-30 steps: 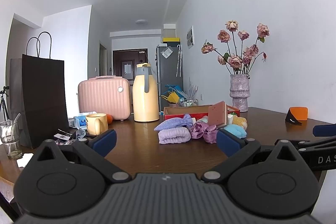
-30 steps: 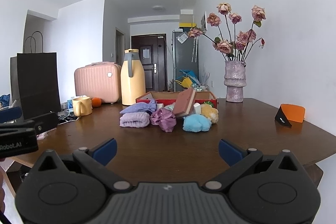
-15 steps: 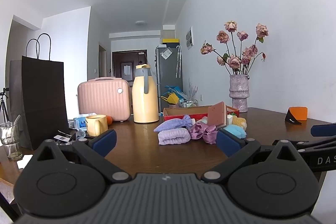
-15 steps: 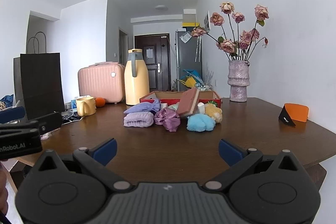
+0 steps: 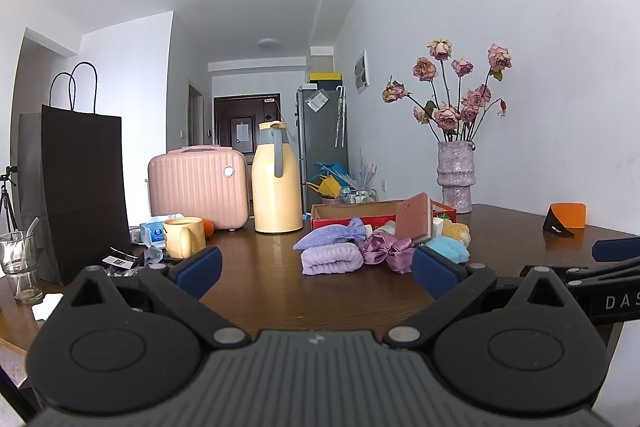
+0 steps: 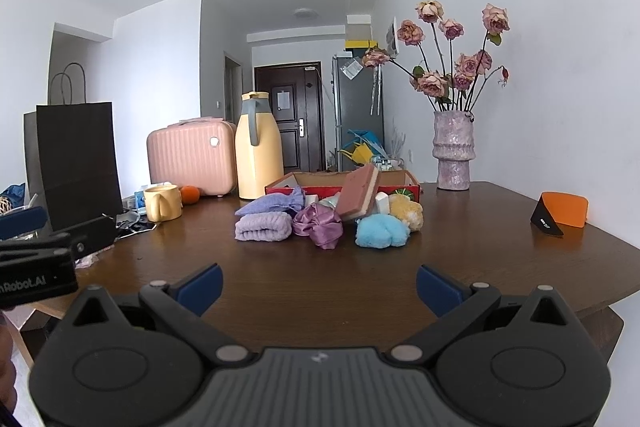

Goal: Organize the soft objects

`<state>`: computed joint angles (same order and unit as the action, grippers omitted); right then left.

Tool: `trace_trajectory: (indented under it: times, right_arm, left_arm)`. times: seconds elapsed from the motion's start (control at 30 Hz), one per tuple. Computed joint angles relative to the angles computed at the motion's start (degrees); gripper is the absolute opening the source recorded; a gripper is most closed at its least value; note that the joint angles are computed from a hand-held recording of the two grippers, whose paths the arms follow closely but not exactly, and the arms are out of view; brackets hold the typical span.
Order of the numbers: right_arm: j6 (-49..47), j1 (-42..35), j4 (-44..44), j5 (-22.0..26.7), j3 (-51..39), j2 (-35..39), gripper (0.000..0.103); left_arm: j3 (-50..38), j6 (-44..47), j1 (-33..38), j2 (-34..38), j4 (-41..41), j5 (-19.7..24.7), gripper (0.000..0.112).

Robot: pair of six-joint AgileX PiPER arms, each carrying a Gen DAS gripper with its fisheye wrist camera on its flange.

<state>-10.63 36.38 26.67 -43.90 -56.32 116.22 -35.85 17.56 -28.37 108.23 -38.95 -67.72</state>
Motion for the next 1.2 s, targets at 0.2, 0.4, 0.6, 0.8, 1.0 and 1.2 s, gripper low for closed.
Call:
trace_trajectory:
  times: [0.2,0.4,0.6,0.8,1.0,1.2]
  right_arm:
    - [0.6,-0.3,-0.2,0.8,-0.5,0.2,0.103]
    - [1.0,-0.3,-1.2,0.5,-0.4,0.3,0.103]
    - [2.4,-0.8,-2.8,0.4,-0.3,0.4,0.103]
    - [5.2,-1.6,-4.4,0.0,-0.9,2.1,0.103]
    - [3.9,-4.1,-3.1,5.7,-7.8,5.3,0.103]
    - [8.8,-10.4,-10.1,17.3,-22.4,10.5,0.103]
  left_arm:
    - [-0.1,-0.1,0.0,0.3,0.0,-0.2,0.103]
    - [-0.1,-0.2,0.2,0.2,0.4,0.3,0.103]
    - [-0.6,0.1,0.4,0.6,0.6,0.4,0.103]
    - [-3.8,0.8,2.4,2.7,2.0,5.8,0.103]
    - [-11.9,3.0,7.2,5.4,3.2,13.6,0.103]
    - [-23.6,5.2,12.1,10.8,6.8,18.0,0.103]
